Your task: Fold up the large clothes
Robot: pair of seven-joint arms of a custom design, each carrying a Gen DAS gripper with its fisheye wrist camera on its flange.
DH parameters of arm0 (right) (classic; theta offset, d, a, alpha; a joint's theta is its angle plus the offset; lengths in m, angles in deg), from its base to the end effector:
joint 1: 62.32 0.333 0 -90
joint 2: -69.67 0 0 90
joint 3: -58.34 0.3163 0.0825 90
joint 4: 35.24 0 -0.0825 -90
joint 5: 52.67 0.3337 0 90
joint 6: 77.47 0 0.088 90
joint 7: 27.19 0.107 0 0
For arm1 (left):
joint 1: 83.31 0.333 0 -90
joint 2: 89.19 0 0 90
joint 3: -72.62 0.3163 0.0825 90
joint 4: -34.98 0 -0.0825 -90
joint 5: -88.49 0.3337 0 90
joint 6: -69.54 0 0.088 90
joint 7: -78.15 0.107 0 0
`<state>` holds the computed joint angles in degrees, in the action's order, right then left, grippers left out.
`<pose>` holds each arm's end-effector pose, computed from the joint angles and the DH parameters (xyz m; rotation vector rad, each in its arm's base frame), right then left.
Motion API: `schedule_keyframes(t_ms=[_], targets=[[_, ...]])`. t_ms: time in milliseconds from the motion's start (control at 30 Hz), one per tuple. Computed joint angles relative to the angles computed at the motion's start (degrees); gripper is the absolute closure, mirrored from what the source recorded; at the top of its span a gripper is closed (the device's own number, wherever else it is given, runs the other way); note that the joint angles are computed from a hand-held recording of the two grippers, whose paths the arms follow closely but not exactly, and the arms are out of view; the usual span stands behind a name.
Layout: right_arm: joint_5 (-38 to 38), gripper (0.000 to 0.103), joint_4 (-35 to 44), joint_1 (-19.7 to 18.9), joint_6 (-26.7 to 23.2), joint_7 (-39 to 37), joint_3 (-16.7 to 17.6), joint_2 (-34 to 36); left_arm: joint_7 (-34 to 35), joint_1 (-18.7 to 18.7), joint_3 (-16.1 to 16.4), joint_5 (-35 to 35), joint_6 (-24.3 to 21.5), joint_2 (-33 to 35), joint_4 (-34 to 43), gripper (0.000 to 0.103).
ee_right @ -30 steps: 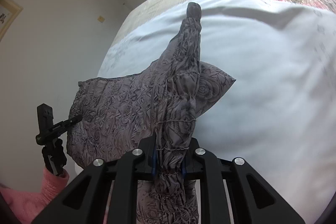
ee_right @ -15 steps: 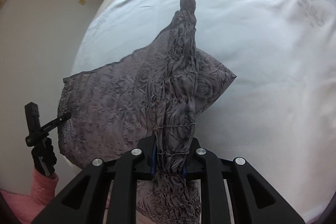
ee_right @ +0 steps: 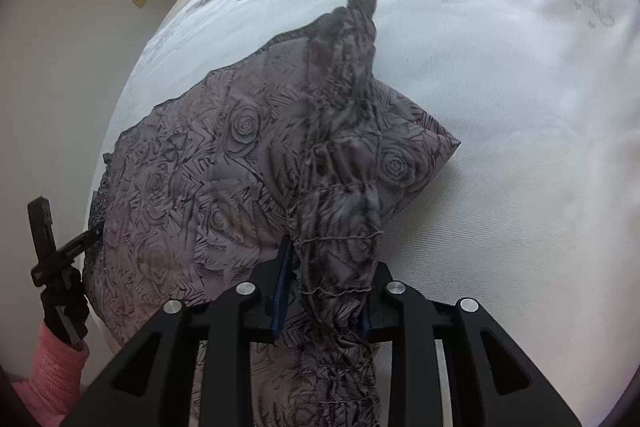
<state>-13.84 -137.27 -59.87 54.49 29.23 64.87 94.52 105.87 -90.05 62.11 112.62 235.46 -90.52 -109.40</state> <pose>0.6157 0.1026 0.3581 -2.0857 1.5585 0.3196 0.4323 -0.1597 0.3663 -2.3910 1.5912 -0.5412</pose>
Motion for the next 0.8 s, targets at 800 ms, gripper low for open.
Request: schedule_keyframes(t_ms=[800], targets=[[-13.00, 0.056, -18.26, 5.25, 13.52, 3.77, -3.52, -19.48, 1.63, -0.69, -3.82, -9.24, -12.61, -17.41, -5.98, 0.038]])
